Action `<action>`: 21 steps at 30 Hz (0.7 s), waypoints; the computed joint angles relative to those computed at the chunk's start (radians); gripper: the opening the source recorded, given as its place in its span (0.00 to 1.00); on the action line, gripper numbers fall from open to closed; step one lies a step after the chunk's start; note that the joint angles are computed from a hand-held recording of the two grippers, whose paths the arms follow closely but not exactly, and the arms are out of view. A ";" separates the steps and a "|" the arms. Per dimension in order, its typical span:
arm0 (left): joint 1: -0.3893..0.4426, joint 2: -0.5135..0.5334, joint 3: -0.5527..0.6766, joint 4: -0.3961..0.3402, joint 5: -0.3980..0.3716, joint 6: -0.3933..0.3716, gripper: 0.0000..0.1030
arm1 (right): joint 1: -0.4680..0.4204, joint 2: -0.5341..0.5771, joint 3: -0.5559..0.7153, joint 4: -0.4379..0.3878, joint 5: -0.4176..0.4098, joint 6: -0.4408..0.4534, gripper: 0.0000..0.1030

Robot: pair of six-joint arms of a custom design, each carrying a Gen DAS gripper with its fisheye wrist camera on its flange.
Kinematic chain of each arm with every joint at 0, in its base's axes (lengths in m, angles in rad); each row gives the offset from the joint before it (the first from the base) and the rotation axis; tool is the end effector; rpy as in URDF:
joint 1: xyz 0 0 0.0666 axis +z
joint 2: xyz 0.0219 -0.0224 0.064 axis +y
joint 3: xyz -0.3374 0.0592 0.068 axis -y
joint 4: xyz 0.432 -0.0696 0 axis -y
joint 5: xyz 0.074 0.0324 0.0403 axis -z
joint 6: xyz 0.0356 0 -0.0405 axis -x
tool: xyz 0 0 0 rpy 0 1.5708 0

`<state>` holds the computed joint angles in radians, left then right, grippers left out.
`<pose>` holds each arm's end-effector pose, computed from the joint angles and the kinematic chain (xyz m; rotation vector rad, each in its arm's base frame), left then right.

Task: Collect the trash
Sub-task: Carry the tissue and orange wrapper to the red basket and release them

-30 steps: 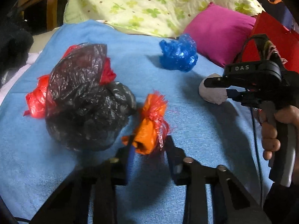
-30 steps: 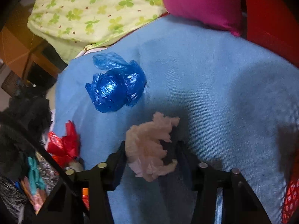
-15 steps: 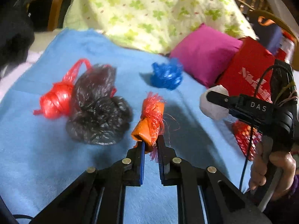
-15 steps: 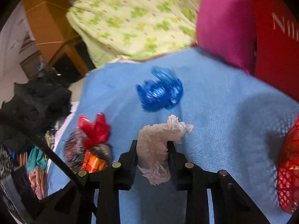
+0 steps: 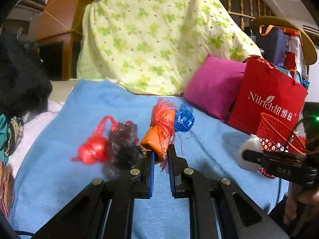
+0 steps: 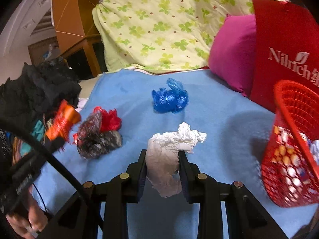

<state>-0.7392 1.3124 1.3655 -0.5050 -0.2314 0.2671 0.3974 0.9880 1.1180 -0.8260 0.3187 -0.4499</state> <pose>0.3973 -0.3516 0.4495 0.3308 2.0063 -0.4059 0.3769 0.1457 0.4365 0.2252 2.2159 0.1016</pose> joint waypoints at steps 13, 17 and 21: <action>-0.009 0.028 0.013 -0.013 -0.040 0.001 0.13 | 0.026 -0.052 -0.033 0.000 0.043 0.042 0.31; -0.013 0.024 0.009 -0.004 -0.045 -0.004 0.13 | 0.027 -0.073 -0.053 0.024 0.036 0.061 0.31; -0.006 0.011 -0.007 0.005 -0.023 0.019 0.13 | 0.032 -0.098 -0.073 0.047 0.035 0.080 0.31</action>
<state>-0.7448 1.3231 1.3585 -0.4999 -0.2542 0.2862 0.4293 0.8902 1.0451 -0.7790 0.3537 -0.3698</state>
